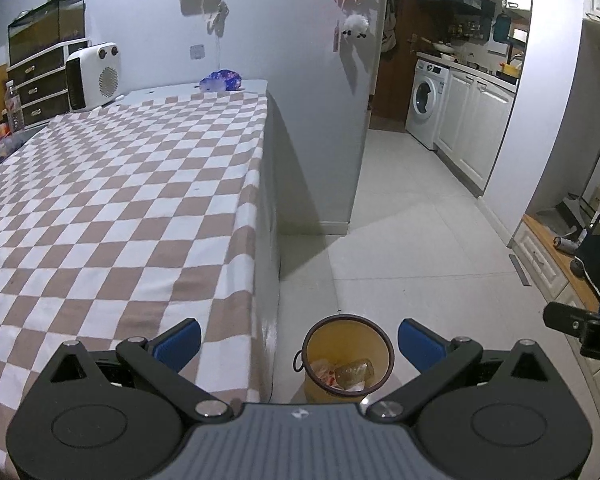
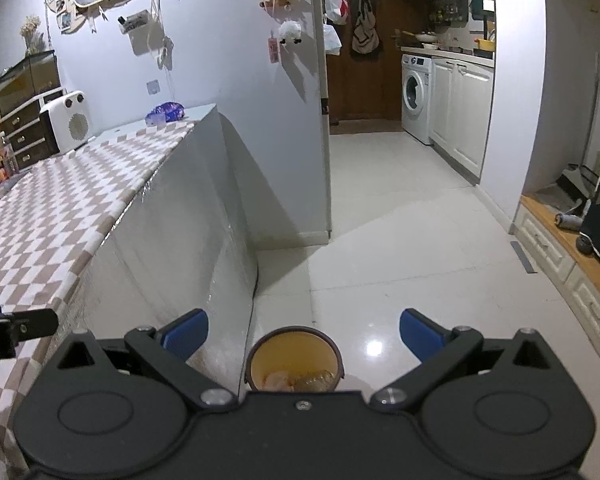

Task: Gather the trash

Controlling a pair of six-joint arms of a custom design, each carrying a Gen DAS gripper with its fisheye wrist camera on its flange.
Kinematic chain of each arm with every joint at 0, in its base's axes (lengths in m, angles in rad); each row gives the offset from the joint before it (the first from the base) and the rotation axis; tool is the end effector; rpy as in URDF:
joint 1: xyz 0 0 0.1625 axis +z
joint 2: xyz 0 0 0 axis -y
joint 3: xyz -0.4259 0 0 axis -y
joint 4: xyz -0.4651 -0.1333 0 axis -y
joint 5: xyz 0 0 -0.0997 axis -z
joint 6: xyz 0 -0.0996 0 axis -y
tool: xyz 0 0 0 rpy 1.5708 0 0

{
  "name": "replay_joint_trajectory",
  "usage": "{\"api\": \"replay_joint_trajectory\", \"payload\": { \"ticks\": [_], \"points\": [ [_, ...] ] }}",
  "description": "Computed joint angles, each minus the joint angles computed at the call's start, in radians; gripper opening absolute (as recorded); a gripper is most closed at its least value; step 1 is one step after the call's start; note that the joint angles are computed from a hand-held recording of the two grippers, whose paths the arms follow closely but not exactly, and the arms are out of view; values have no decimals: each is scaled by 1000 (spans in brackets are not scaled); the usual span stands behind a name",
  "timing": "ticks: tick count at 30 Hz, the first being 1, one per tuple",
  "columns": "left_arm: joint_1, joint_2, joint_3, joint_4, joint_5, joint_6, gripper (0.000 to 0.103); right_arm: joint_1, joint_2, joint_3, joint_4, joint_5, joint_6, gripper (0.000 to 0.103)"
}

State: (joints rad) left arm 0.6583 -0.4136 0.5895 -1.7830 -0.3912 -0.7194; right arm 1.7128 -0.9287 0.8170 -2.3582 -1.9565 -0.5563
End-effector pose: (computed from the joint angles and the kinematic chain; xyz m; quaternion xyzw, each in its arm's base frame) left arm -0.6128 -0.7588 0.2179 0.0701 0.8280 -0.4154 0.3700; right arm 0.2154 -0.8294 0.5760 0.2241 -0.8591 0.3819 0.2566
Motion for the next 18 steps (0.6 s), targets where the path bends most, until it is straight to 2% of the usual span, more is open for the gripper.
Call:
{"api": "replay_joint_trajectory", "payload": {
  "ticks": [8,18],
  "points": [
    [-3,-46,77,-31,-15,4,103,10,-20,38,-9,-46,-17,103],
    [-13,-75,128,24,15,-57,103,22,-54,95,-24,-76,-64,103]
  ]
}}
